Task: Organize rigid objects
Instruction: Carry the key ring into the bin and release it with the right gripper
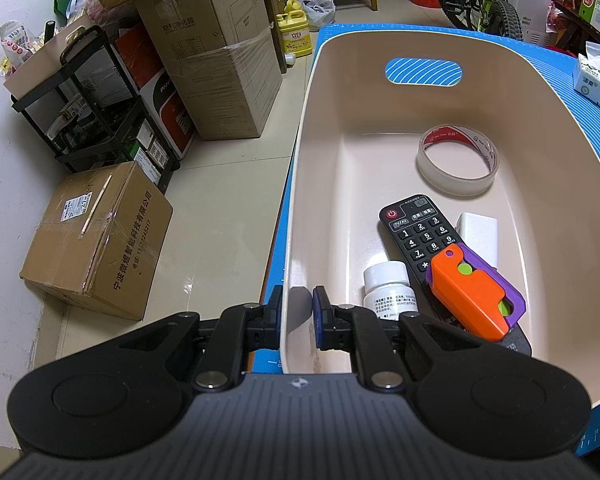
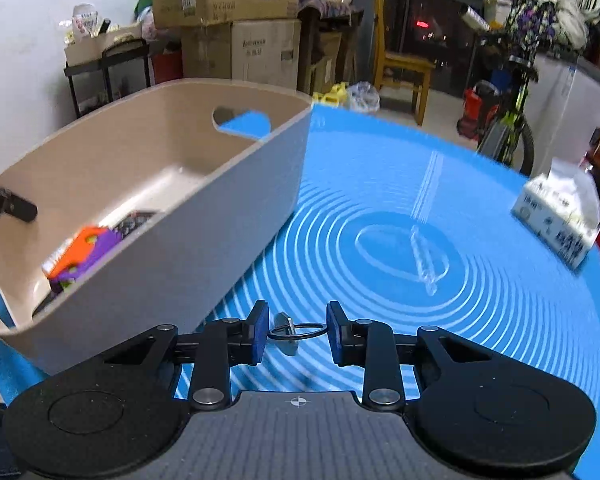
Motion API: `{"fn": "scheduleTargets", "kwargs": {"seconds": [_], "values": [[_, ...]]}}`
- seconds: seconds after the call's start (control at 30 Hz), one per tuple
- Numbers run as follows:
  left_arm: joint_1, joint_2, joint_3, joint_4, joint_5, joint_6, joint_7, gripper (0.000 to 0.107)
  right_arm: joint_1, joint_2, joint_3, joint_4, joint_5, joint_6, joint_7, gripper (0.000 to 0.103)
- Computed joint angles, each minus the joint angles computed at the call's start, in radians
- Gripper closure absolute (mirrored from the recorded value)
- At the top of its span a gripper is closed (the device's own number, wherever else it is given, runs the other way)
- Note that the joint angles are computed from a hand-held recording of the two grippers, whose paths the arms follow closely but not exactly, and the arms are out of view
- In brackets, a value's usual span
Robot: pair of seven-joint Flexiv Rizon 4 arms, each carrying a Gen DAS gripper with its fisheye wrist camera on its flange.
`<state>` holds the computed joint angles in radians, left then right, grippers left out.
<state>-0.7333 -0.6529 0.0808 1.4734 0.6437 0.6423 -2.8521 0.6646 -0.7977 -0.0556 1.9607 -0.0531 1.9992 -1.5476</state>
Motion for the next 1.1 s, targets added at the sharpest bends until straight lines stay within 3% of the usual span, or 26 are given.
{"fn": "scheduleTargets", "kwargs": {"seconds": [0.37, 0.6, 0.83, 1.1], "values": [[0.001, -0.001, 0.001, 0.007, 0.004, 0.018, -0.008, 0.091, 0.095, 0.107, -0.092, 0.026, 0.086, 0.048, -0.097, 0.064], [0.002, 0.005, 0.002, 0.013, 0.005, 0.023, -0.008, 0.092, 0.036, 0.167, 0.027, 0.002, 0.041, 0.069, -0.131, 0.064], [0.003, 0.006, 0.002, 0.014, 0.005, 0.025, -0.008, 0.092, -0.026, 0.128, 0.153, -0.032, -0.068, 0.011, -0.049, 0.064], [0.003, 0.006, 0.002, 0.014, 0.006, 0.026, -0.008, 0.092, 0.015, 0.074, 0.143, -0.065, -0.130, -0.124, 0.049, 0.064]]}}
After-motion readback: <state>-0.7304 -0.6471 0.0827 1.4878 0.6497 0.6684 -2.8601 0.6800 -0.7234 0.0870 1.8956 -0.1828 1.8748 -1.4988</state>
